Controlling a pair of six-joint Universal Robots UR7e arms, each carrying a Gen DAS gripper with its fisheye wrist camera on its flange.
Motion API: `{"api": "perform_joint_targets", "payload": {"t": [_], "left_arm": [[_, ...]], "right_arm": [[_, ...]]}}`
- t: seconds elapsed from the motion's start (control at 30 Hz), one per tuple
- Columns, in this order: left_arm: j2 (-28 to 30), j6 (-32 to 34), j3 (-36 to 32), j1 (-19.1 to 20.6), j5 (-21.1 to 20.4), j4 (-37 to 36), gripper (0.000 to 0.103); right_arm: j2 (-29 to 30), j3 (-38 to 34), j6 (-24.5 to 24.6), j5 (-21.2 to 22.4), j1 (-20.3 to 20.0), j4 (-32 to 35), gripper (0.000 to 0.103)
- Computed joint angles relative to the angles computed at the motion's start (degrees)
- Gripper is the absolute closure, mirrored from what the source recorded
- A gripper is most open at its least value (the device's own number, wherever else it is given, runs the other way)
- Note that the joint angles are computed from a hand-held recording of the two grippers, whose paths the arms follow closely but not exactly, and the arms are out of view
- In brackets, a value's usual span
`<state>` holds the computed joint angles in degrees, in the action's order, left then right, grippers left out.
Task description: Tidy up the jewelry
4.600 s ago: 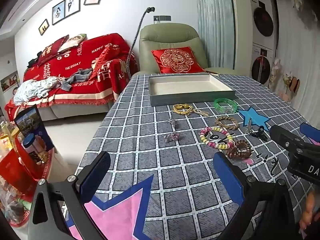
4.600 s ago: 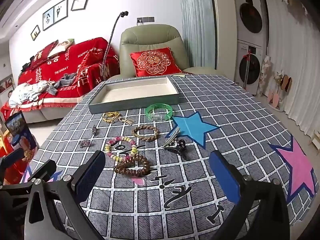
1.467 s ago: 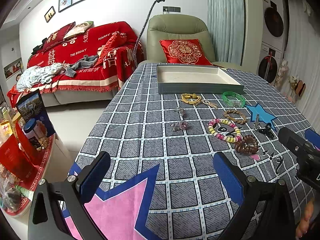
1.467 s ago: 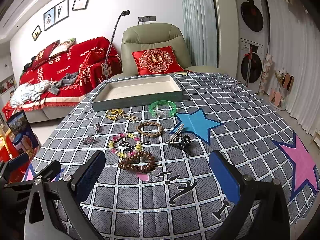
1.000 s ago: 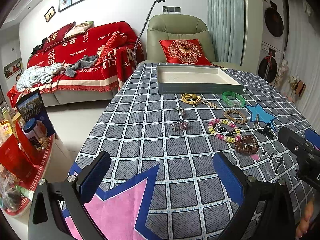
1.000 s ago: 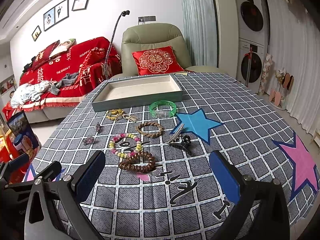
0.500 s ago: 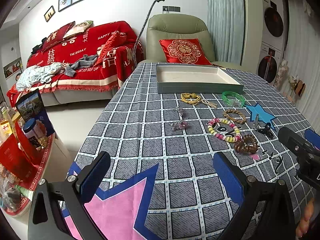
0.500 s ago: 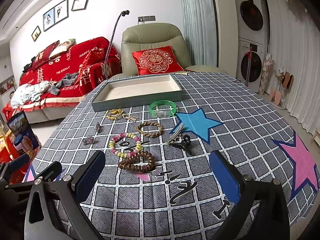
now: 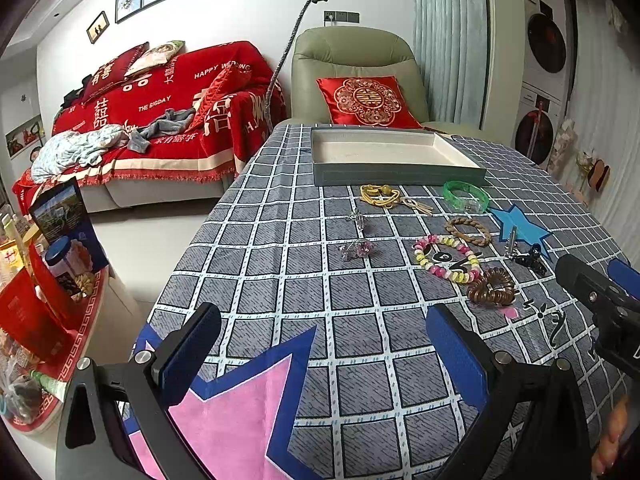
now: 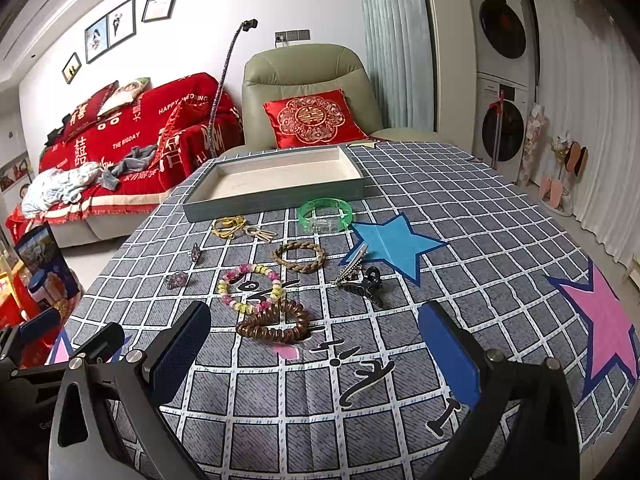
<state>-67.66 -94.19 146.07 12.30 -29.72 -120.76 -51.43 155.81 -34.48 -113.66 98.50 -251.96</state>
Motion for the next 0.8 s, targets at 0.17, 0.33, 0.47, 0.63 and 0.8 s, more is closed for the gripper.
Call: {"api": "perform_joint_targets", "payload": {"t": [0.17,0.33,0.47,0.63,0.8], "left_arm": [[0.25,1.09,-0.15,0.49,0.36,-0.84,0.000],[-1.08,1.78,-0.55,1.42,0.39,0.10,0.000],[-1.72,3.80,-1.12,2.94,0.22,-0.59,0.000],[-2.20,12.80,-1.05,6.27,-0.07,-9.13,0.000],[0.03,25.41,-3.38,11.49,-1.14,-18.38,0.000]], "right_arm": [[-1.35,0.08,1.10,-0.24,-0.67,2.03,0.000],[-3.89,-0.01,1.48,-0.51,-1.77,5.45,0.000],[-6.34,-0.89,1.99,-1.56,-2.23,9.96,0.000],[-9.76,-3.33,3.00,-4.68,-2.37,18.19,0.000],[-12.04,-6.60,4.40,-6.80,-3.37,26.54,0.000]]}}
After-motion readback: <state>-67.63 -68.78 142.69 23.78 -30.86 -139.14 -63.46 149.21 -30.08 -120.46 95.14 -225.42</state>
